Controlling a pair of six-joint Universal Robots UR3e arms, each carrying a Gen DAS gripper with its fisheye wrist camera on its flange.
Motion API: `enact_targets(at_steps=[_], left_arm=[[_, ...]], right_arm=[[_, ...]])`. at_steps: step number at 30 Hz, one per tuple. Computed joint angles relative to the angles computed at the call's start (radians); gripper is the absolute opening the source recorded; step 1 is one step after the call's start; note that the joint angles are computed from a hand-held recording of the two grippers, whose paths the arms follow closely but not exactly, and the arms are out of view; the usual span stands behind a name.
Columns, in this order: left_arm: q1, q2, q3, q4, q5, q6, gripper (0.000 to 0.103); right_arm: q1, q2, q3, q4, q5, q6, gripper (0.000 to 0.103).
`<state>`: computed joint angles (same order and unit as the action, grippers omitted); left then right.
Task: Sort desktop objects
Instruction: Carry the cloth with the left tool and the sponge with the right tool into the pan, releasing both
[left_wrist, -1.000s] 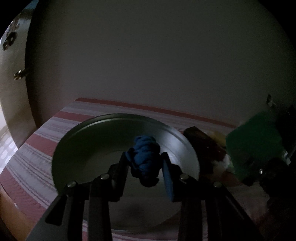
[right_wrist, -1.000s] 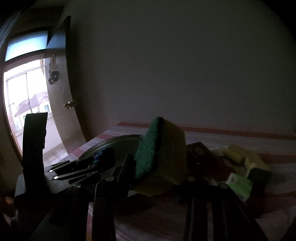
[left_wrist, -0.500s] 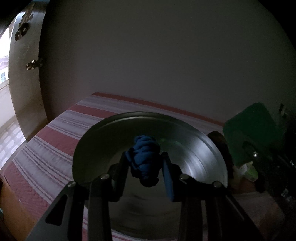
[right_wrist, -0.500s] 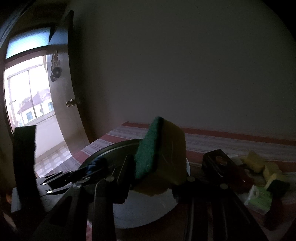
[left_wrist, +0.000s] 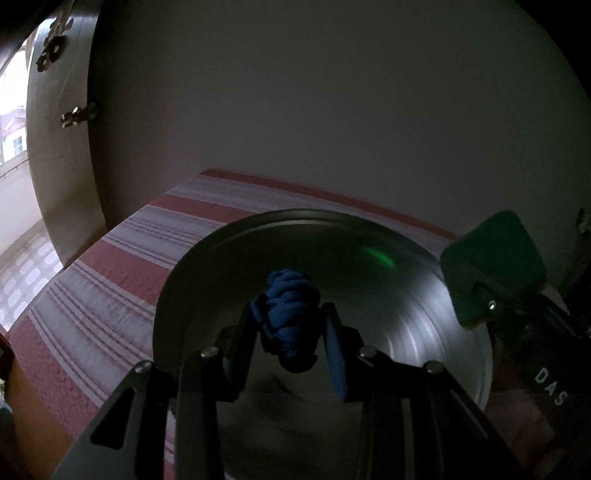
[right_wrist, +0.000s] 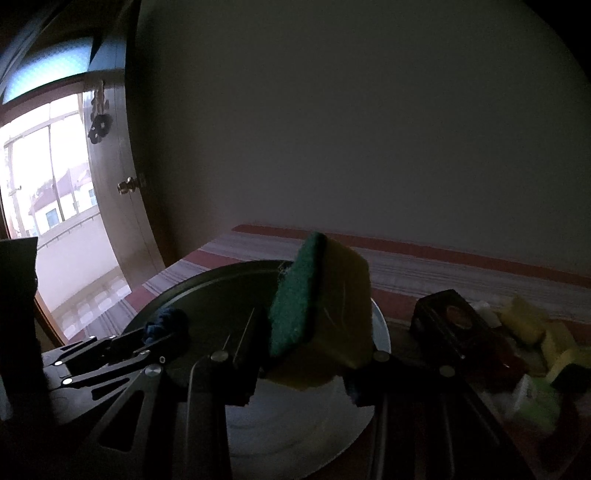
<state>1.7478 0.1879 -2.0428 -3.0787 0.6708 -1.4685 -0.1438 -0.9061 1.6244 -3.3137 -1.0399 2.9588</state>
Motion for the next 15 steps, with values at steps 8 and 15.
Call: enact_targets(at_steps=[8,15], left_arm=[[0.1,0.039,0.087,-0.123,0.036,0.057,0.041],[0.073,0.076,0.055,-0.042,0.007,-0.049,0.065]], right_arm=[[0.006,0.073,-0.125,0.143,0.014,-0.01,0.066],[-0.024,0.079,-0.059,-0.02,0.034,0.039,0.07]])
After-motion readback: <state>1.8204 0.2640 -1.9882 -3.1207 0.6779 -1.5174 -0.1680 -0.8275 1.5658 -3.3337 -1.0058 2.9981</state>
